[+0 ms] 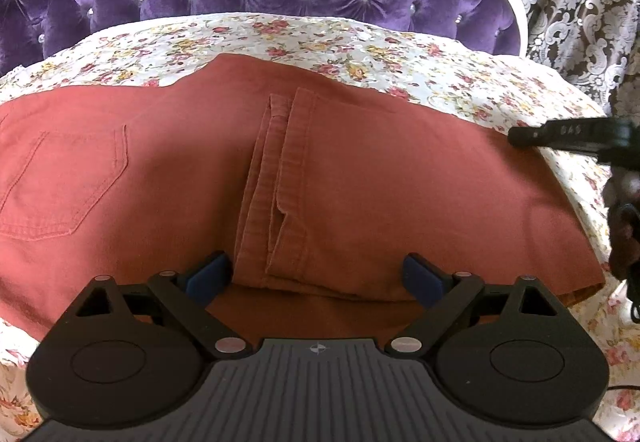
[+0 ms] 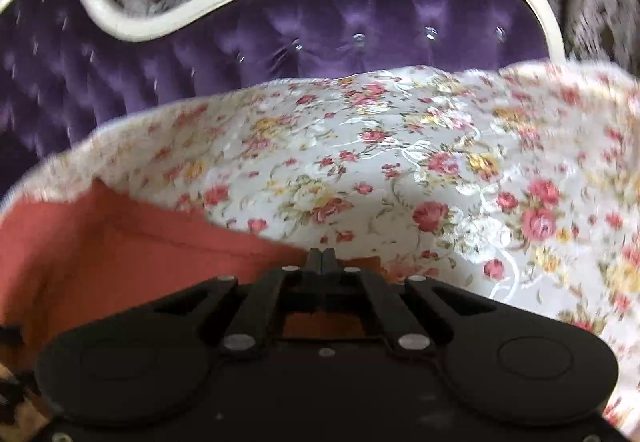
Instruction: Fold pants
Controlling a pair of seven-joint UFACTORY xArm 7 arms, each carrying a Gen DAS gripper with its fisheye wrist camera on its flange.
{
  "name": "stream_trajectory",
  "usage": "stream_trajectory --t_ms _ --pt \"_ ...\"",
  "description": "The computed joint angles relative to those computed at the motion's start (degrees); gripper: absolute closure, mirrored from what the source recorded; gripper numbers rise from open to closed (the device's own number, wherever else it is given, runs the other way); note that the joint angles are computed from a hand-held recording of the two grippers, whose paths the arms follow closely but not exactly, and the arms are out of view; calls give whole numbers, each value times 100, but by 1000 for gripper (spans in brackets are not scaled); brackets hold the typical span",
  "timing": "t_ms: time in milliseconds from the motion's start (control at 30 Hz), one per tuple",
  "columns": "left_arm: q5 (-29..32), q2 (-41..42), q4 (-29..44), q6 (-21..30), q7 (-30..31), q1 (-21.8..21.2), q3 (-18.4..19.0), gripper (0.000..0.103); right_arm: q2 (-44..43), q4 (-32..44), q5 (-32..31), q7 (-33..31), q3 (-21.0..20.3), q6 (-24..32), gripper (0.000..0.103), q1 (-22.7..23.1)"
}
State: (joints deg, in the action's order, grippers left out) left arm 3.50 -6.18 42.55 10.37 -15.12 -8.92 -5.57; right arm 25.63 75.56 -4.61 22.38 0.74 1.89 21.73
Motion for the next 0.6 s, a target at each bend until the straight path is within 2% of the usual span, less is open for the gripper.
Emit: stream_trajectory --t_ms 33,67,100,200,300,400,600 --pt "-109 -13 -15 -20 117 -42 38 9 -106 -103 -160 157 -363 -114 94 351" --pt "-260 -34 -43 -57 284 -96 88 8 -207 -214 -309 249 -620 -209 92 613" --pt "-436 -67 -88 -110 473 -156 142 8 -284 -278 -411 258 -699 -291 92 736" --pt "-682 -247 -252 -161 761 -183 212 8 -526 -500 -396 -89 -74 -446 92 422" --pt "-448 -585 -500 -239 544 85 156 8 -560 -514 -250 -537 668 -473 92 76" --pt "-534 -932 -676 -238 564 220 358 8 -420 -369 90 -1168 1826 -359 90 -595" --pt "-602 -1182 -710 -91 397 919 683 7 93 269 378 -1742 2050 25 88 -252"
